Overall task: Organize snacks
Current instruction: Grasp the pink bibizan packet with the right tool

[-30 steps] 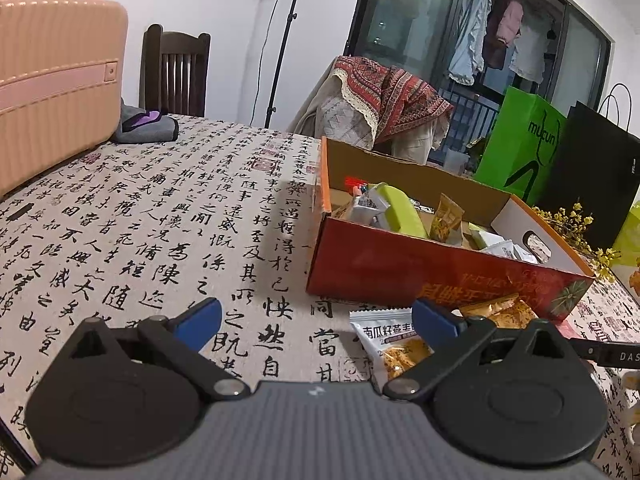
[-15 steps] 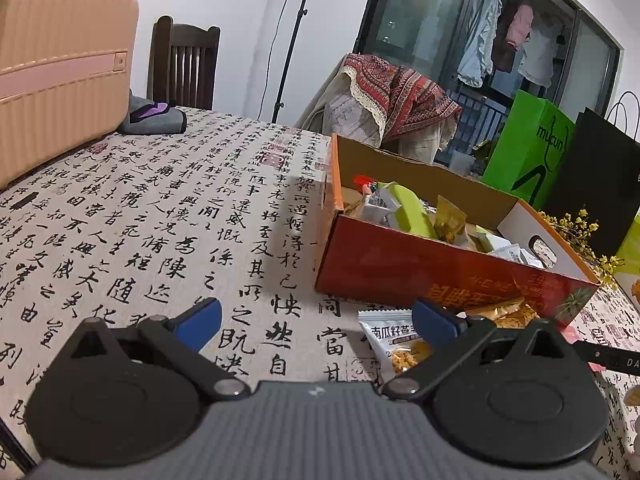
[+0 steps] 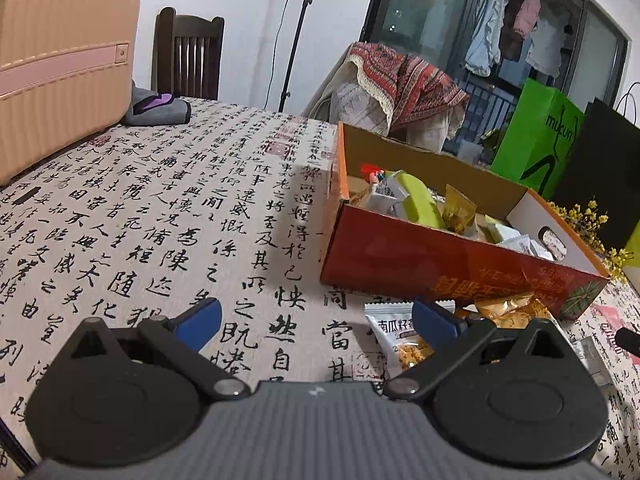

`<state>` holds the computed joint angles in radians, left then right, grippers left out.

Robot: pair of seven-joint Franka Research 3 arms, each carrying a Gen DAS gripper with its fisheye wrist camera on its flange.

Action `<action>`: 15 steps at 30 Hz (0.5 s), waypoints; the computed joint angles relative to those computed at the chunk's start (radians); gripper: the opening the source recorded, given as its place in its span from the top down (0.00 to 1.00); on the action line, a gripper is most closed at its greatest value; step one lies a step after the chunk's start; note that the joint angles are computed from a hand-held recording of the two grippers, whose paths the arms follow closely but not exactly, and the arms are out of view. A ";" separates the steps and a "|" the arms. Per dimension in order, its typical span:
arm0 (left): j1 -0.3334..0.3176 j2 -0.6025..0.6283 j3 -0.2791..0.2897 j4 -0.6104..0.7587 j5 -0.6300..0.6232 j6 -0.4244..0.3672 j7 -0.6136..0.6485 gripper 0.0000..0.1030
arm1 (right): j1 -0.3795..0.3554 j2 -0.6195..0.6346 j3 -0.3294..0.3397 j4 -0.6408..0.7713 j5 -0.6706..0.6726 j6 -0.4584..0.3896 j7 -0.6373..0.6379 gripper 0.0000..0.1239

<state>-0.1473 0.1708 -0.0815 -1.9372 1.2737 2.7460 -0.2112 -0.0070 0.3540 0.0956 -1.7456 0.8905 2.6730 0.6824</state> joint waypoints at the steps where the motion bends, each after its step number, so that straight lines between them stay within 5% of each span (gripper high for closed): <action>1: 0.001 -0.001 -0.003 0.001 -0.015 0.003 0.016 0.00 | -0.002 -0.001 0.002 -0.002 0.007 0.003 -0.004 0.46; 9: -0.019 0.017 -0.029 0.043 -0.115 0.014 0.185 0.00 | -0.010 -0.008 0.008 -0.015 0.041 0.010 -0.027 0.46; 15: -0.089 0.082 -0.030 0.123 -0.169 -0.084 0.339 0.00 | -0.007 -0.011 0.006 -0.020 0.057 0.017 -0.040 0.46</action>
<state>-0.2363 0.2526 -0.1113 -1.8142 1.1051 2.6617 0.1279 -0.0143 0.3431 0.1014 -1.7655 0.9470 2.6898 0.6419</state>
